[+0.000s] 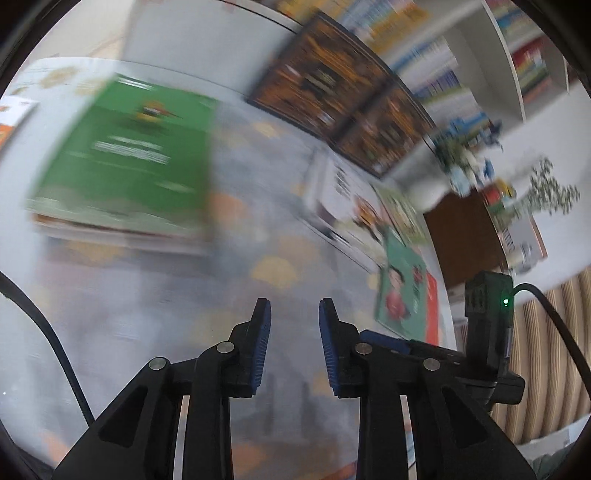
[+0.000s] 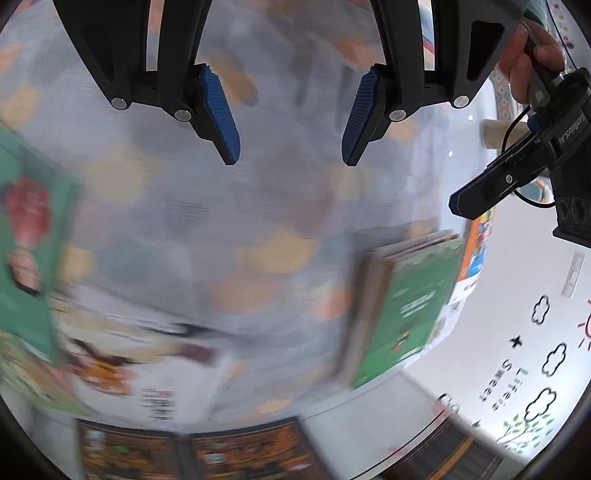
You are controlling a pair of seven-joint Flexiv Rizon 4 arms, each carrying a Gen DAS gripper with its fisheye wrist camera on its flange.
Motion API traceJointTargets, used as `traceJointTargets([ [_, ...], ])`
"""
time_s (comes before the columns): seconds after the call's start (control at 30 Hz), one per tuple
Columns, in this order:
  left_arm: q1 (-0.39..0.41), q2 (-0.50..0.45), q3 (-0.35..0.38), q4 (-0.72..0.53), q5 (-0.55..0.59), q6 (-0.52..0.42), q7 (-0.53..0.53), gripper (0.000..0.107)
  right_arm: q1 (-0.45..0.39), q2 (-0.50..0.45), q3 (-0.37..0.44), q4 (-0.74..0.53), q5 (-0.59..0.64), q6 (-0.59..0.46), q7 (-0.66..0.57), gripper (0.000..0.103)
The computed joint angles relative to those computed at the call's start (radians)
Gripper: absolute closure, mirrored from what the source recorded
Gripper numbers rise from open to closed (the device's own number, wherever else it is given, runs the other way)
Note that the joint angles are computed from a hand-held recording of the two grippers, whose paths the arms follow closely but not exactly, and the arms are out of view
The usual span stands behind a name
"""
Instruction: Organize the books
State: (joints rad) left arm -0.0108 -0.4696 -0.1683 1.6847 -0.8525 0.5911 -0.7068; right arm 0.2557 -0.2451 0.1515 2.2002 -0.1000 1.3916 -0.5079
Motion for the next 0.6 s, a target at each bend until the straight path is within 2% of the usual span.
traceJointTargets([
  [0.17, -0.099, -0.015, -0.039, 0.004, 0.045, -0.005, -0.060, 0.082, -0.060, 0.175, -0.041, 0.240, -0.006, 0.035, 0.072, 0.047],
  [0.23, -0.150, -0.033, -0.045, -0.008, 0.087, 0.024, -0.095, 0.081, -0.105, 0.233, -0.044, 0.310, 0.013, 0.030, 0.067, 0.047],
  [0.3, -0.185, -0.050, -0.057, -0.019, 0.111, 0.062, -0.112, 0.081, -0.146, 0.280, -0.053, 0.355, 0.080, 0.006, 0.001, 0.047],
  [0.37, -0.223, -0.074, -0.061, -0.037, 0.147, 0.112, -0.145, 0.081, -0.176, 0.298, -0.065, 0.378, 0.109, -0.001, -0.053, 0.047],
  [0.5, -0.266, -0.124, -0.073, -0.075, 0.190, 0.188, -0.228, 0.081, -0.269, 0.300, -0.096, 0.409, 0.000, 0.043, -0.068, 0.047],
  [0.6, -0.283, -0.138, -0.080, -0.076, 0.223, 0.242, -0.269, 0.081, -0.310, 0.268, -0.106, 0.410, -0.078, 0.100, -0.052, 0.053],
])
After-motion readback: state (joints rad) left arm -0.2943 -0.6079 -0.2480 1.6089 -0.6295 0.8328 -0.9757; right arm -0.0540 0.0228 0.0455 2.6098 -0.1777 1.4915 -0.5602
